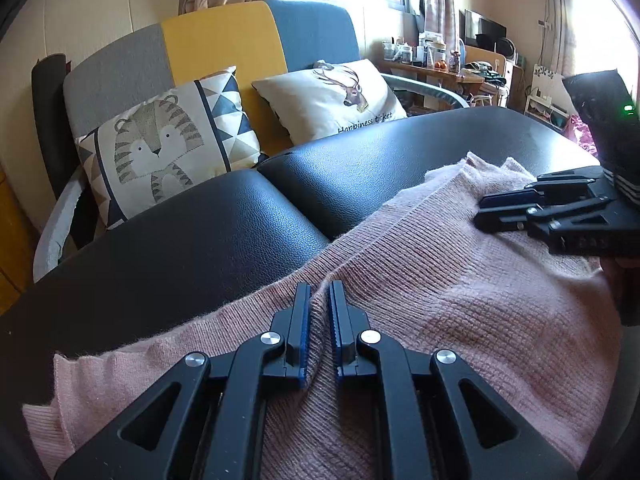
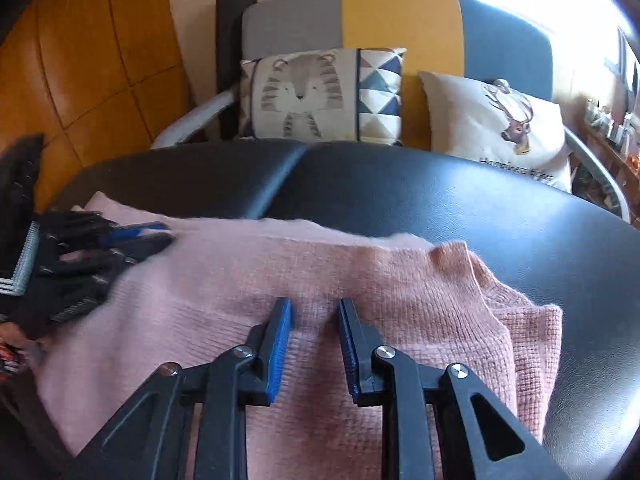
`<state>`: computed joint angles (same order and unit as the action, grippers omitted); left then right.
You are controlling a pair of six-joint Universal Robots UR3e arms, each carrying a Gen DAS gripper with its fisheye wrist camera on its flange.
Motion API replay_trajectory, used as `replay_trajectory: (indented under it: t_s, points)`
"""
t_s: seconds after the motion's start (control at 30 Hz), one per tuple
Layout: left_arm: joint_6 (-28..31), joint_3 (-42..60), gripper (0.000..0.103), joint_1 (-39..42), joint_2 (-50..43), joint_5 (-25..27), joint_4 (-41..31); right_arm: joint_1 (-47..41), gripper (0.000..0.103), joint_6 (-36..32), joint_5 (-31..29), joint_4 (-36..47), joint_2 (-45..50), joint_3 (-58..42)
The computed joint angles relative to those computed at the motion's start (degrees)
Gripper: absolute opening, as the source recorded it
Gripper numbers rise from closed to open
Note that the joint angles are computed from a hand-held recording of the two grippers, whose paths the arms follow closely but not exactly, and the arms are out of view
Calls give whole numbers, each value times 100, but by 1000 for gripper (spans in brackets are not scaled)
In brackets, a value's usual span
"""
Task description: Fold clothes
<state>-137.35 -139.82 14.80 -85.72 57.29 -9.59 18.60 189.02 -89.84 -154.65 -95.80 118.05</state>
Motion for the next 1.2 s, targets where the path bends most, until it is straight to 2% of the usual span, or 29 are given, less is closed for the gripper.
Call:
replay_trajectory:
  t_s: [0.03, 0.1, 0.13, 0.23, 0.27, 0.3, 0.33, 0.37, 0.47, 0.53, 0.67, 0.77, 0.9, 1.13, 1.17, 1.2]
  points:
    - [8, 6, 10, 13, -1, -18, -25, -3, 22, 129, -176, 31, -33, 47]
    - [26, 8, 11, 36, 3, -49, -63, 93, 21, 281, -921, -12, -151, 271]
    - [31, 14, 11, 45, 10, -58, -90, 25, 21, 317, -996, -75, -248, 419]
    - [21, 55, 14, 54, 33, -60, -183, -448, 18, 353, -593, -264, -645, 894]
    - [-23, 104, 21, 65, 47, -38, -257, -617, 17, 358, -450, -311, -782, 1047]
    - [-114, 194, 28, 84, 68, 10, -378, -546, 17, 379, -583, -366, -744, 1062]
    - [-204, 286, 45, 103, 86, 58, -500, -358, 17, 401, -851, -381, -624, 980]
    - [-280, 424, 56, 162, 124, 66, -723, -197, 17, 413, -1091, -362, -525, 891]
    - [-172, 878, 56, 825, 531, -450, -2275, 49, 17, 436, -1446, -349, -367, 753]
    - [-19, 1162, 56, 1312, 763, -733, -3223, -71, 17, 417, -1286, -430, -434, 849]
    - [729, 1296, 56, 2395, 1423, -1056, -4360, -261, 17, 403, -1018, -551, -564, 1026]
    - [1386, 1457, 56, 3195, 1784, -1197, -5186, -183, 17, 410, -1131, -555, -498, 977]
    - [2127, 1423, 56, 3815, 2102, -1087, -5836, -99, 17, 428, -1242, -537, -471, 936]
    - [3953, 949, 56, 4504, 3324, -1155, -7391, -115, 18, 443, -1203, -594, -493, 981]
    - [4011, 818, 56, 4426, 3478, -1096, -7290, -113, 18, 445, -1203, -606, -491, 987]
    - [3870, 599, 56, 4245, 3599, -963, -6849, -107, 18, 447, -1212, -613, -482, 986]
